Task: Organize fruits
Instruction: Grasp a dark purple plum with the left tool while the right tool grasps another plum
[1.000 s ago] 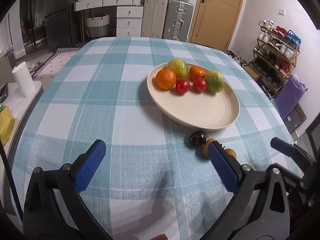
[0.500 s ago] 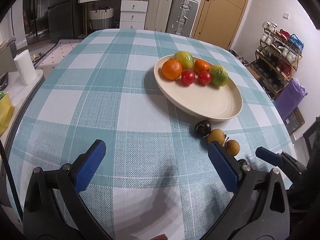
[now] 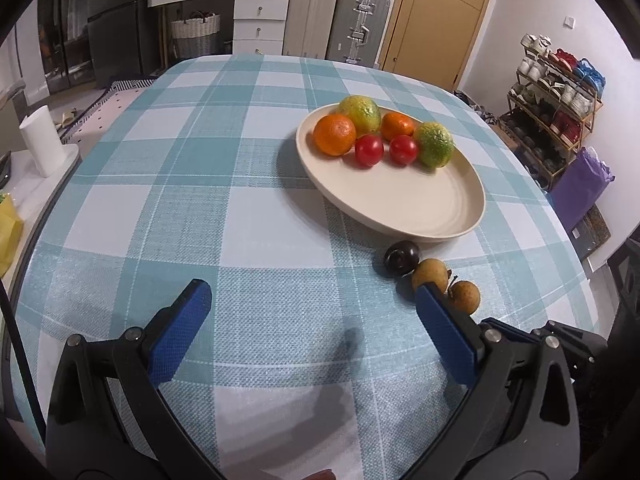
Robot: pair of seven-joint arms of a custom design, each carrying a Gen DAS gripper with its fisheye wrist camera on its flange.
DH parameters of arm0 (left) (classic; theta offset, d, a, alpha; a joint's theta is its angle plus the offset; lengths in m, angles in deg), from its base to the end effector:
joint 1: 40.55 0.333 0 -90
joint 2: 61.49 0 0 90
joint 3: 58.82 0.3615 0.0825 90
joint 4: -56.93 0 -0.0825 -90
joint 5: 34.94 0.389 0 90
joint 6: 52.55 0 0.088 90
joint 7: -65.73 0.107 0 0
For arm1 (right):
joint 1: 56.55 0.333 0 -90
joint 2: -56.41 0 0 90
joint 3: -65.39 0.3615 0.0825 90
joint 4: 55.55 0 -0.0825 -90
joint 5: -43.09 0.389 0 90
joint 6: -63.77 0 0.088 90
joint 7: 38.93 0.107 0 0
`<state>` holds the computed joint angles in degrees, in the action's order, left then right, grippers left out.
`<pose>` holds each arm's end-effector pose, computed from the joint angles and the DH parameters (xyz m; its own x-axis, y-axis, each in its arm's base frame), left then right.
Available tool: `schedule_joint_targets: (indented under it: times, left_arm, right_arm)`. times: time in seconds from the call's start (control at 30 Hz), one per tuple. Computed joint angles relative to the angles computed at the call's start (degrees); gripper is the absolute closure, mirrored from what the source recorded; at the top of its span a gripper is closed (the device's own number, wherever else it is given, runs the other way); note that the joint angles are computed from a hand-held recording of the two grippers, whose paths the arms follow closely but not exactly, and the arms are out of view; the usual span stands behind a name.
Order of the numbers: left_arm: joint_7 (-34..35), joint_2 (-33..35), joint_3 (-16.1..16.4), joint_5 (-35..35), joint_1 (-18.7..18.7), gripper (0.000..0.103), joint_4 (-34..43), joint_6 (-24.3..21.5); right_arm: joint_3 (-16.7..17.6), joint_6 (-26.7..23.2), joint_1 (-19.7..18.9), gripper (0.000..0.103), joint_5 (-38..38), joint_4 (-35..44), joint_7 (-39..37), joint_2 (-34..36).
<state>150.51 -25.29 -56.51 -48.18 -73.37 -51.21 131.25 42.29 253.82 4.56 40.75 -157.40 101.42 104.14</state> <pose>0.6188 -0.3444 0.2807 -0.2727 -0.9475 0.1668 -0.7814 0.1169 -0.6130 0.5358 0.5001 0.2308 0.1753 -0.9398 -0.2933 -0.7599 0.0602 -0.6473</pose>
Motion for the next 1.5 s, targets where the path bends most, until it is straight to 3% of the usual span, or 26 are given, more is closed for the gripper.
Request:
schedule_joint_targets:
  times: [0.23, 0.33, 0.47, 0.57, 0.67, 0.73, 0.8, 0.9, 1.03, 1.1, 1.23, 1.27, 1.33, 1.5]
  left_arm:
    - [2.32, 1.48, -6.36, 0.83, 5.56, 0.002, 2.56, -1.09]
    - [5.09, 2.52, -12.81, 0.96, 10.97, 0.002, 3.79, -1.52]
    - [7.12, 4.06, -16.54, 0.1, 13.82, 0.002, 5.97, -3.1]
    - [9.03, 5.82, -21.1, -1.23, 17.56, 0.002, 7.98, -5.03]
    - [11.58, 7.46, -25.8, -3.1, 21.33, 0.008, 9.25, -6.11]
    - [13.28, 8.61, -28.45, -4.52, 23.42, 0.02, 10.04, -6.37]
    - [15.03, 9.49, -30.51, -5.76, 24.99, 0.021, 10.61, -6.4]
    - [18.34, 11.4, -34.63, -7.49, 28.18, 0.033, 12.24, -8.68]
    - [21.04, 11.85, -34.2, -9.51, 27.45, 0.052, 14.13, -11.75]
    - [21.64, 11.69, -32.73, -10.4, 26.06, 0.057, 14.84, -12.47]
    - [26.29, 12.89, -36.37, -14.03, 28.69, 0.074, 15.38, -13.54]
    - [26.87, 12.76, -36.14, -14.69, 28.46, 0.075, 15.39, -13.56]
    - [27.76, 12.53, -35.34, -15.68, 27.85, 0.086, 15.55, -13.96]
    - [31.63, 12.93, -37.22, -19.66, 29.73, 0.086, 15.2, -14.53]
  right_arm:
    - [0.69, 2.74, -0.5, 0.078, 1.07, -1.43, -0.44, -0.47]
    - [0.24, 4.64, 0.21, 0.078, 3.26, -2.7, -1.92, -0.93]
    - [-0.29, 6.36, 1.04, 0.078, 6.35, -3.8, -4.79, -1.44]
    - [0.04, 7.22, 0.95, 0.078, 8.52, -4.33, -6.77, -1.84]
    - [0.53, 7.73, 0.7, 0.078, 10.56, -4.67, -8.82, -2.15]
    - [1.01, 8.09, 0.38, 0.078, 11.8, -4.84, -10.12, -2.28]
    - [1.73, 8.35, -0.17, 0.078, 12.79, -4.78, -11.24, -2.31]
    - [3.32, 8.64, -1.54, 0.078, 13.68, -4.62, -12.49, -2.49]
    - [4.43, 9.03, -2.36, 0.078, 14.5, -4.64, -14.02, -2.73]
    - [4.76, 9.16, -2.67, 0.078, 14.98, -4.5, -14.64, -2.74]
    - [5.65, 9.38, -3.39, 0.078, 15.42, -4.34, -15.7, -2.84]
    - [6.0, 9.29, -3.69, 0.078, 15.39, -4.27, -15.9, -2.87]
    - [6.45, 9.15, -4.1, 0.078, 15.4, -4.17, -16.17, -2.87]
    - [7.0, 8.86, -4.74, 0.078, 15.31, -3.77, -16.29, -2.81]
